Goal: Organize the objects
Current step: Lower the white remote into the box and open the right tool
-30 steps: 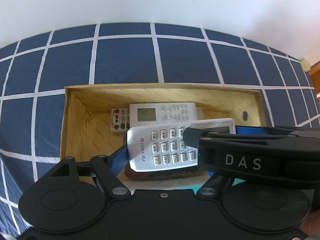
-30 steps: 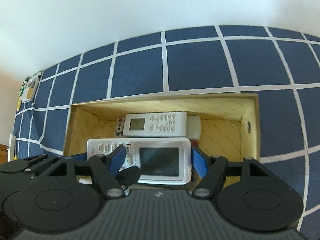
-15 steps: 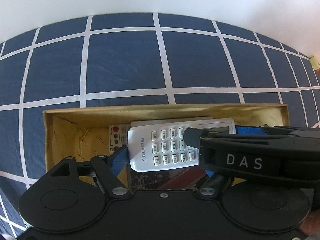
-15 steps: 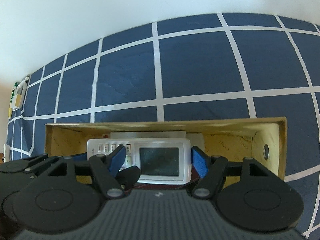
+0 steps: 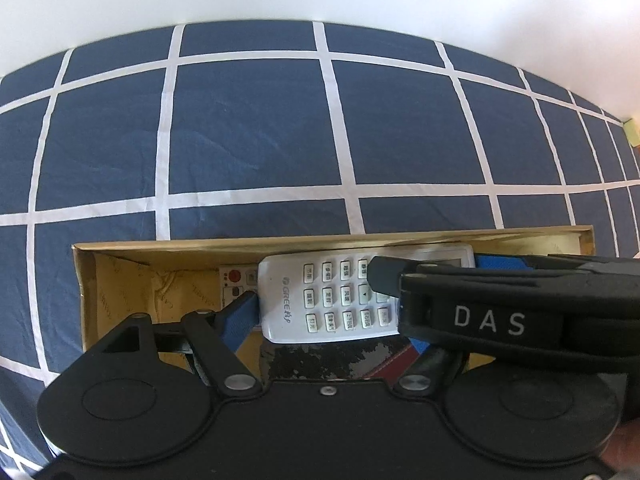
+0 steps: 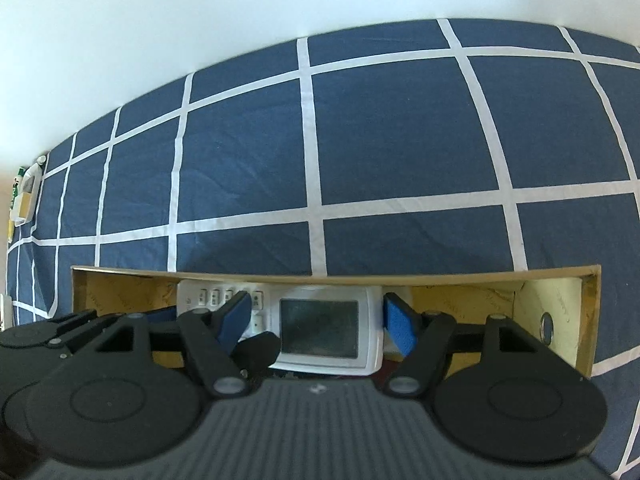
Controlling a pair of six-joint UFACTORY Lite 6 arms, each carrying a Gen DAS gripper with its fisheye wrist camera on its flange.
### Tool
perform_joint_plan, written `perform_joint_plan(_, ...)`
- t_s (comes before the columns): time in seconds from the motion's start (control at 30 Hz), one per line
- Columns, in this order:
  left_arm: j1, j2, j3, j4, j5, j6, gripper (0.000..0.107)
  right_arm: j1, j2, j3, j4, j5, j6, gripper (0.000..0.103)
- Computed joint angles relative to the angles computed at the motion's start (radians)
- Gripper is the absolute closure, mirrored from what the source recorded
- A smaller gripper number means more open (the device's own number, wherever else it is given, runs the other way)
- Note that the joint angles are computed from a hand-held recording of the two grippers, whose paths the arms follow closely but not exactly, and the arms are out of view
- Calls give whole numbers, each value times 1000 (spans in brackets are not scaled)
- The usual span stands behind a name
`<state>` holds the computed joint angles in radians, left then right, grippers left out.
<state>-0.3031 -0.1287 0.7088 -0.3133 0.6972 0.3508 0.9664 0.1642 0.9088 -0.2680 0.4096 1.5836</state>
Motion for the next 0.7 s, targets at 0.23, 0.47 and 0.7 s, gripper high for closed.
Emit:
perform_joint_plan(0.23,10,-10,-3,6,7,-2,31,5,-4,-5,-11,-2,21,31)
perform_joint_plan(0.47,13,-116,-29,43,49,-42,27,41,-65,-26,-48,27,83,29)
perform_joint_plan(0.7,35,-288,-67,93,138,-113,25,130,-133,9,-110,177,165,28)
